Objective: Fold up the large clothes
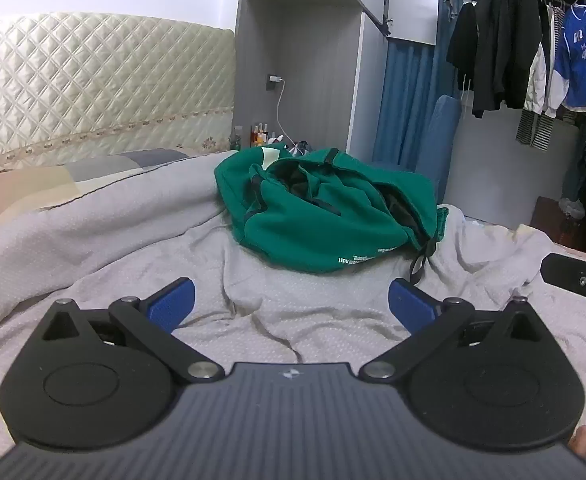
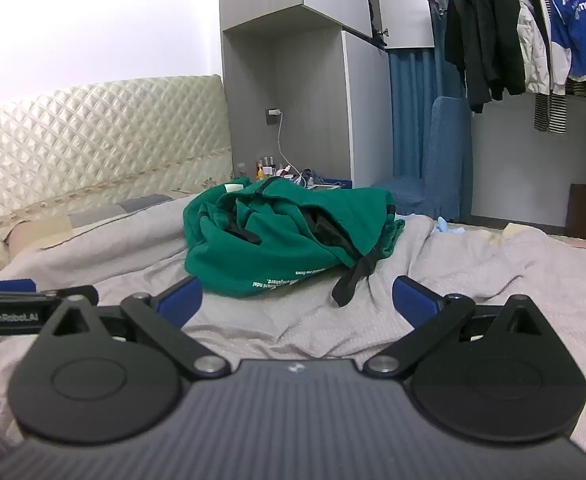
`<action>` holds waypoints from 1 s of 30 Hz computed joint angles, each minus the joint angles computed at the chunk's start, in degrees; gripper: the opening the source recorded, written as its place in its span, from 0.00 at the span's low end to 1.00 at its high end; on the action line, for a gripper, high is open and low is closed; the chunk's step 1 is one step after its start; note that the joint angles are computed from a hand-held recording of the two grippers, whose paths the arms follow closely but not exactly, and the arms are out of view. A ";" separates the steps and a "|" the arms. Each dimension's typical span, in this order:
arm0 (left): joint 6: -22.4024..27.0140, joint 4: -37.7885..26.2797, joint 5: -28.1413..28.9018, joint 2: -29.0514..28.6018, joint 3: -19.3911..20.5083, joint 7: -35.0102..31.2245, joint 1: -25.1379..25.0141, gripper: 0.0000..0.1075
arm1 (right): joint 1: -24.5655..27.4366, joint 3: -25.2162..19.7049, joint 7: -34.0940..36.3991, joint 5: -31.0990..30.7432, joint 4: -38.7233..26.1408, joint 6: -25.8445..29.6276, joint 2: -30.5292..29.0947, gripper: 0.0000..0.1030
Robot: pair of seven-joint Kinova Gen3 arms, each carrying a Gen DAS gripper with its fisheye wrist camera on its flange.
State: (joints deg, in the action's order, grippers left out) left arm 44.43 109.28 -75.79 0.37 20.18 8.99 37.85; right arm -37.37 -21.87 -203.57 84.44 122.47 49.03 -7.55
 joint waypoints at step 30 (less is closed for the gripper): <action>1.98 -0.58 -0.62 0.69 0.13 -0.16 1.17 0.96 | 0.06 0.13 0.65 -0.97 -0.37 -0.17 0.16 1.00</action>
State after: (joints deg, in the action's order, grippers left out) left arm 46.41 108.70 -76.41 1.06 20.30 8.83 39.02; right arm -37.31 -21.74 -202.92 83.46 122.11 48.86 -7.39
